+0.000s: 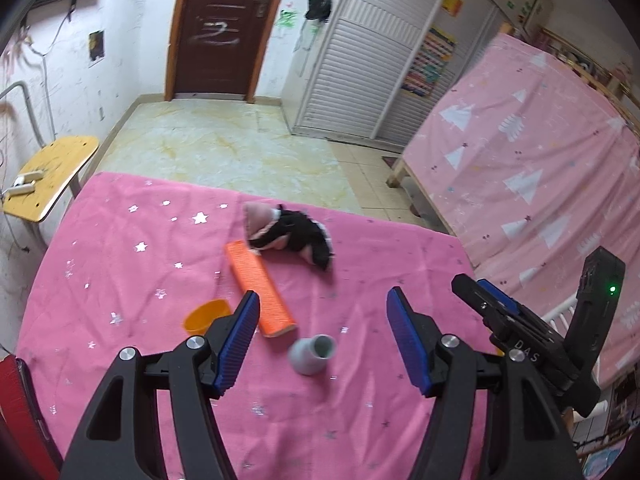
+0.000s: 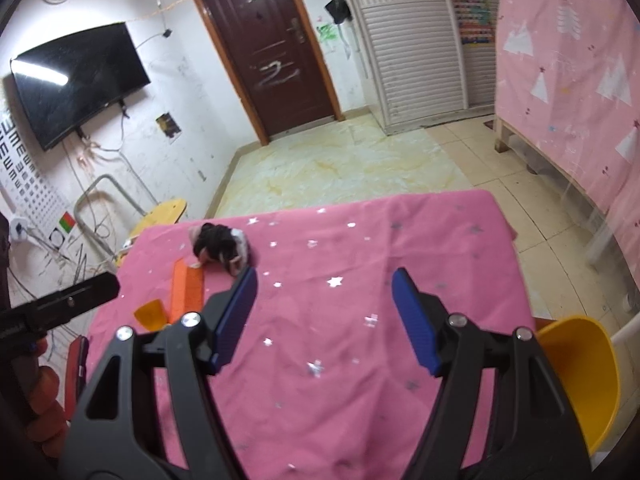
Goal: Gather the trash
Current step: 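Move both grippers back to the remaining items on the table, then grasp the orange bowl with left gripper while right gripper grasps the black-and-white plush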
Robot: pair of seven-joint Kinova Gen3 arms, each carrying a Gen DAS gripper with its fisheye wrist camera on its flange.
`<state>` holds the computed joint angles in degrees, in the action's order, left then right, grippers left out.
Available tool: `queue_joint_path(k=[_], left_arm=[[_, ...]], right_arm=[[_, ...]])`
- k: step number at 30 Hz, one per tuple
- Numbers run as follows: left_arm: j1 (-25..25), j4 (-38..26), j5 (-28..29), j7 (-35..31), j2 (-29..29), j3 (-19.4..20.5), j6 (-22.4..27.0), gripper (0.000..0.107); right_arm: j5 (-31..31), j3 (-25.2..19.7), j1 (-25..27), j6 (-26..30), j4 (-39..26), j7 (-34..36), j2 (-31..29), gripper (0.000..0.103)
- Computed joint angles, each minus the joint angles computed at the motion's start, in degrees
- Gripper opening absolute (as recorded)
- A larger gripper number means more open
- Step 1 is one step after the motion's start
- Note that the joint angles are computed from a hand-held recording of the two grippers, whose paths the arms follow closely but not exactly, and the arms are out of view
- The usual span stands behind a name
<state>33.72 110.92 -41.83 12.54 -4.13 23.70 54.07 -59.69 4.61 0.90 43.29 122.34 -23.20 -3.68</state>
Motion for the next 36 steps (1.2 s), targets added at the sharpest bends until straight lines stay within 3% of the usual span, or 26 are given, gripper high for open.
queue_joint_path(k=[10,24,36], left_arm=[[-2.7,2.7,5.0,-0.7,-0.2,-2.2,1.8,0.058],[-5.8,4.1,12.0,-6.0,2.4,-6.3,-0.1,0.058],[-4.7,2.7,11.9,-7.8,5.6,-8.1,1.8,0.058]], right_arm=[[2.9,-3.9,-4.8,-2.7,-2.2,-4.9,1.3,0.067],[8.2,-8.9,-9.5,-5.2,-6.8,-12.8,6.5,0.067],[11.8,-13.9,-11.1,-7.6,-11.6,-18.3,12.8,0.067]])
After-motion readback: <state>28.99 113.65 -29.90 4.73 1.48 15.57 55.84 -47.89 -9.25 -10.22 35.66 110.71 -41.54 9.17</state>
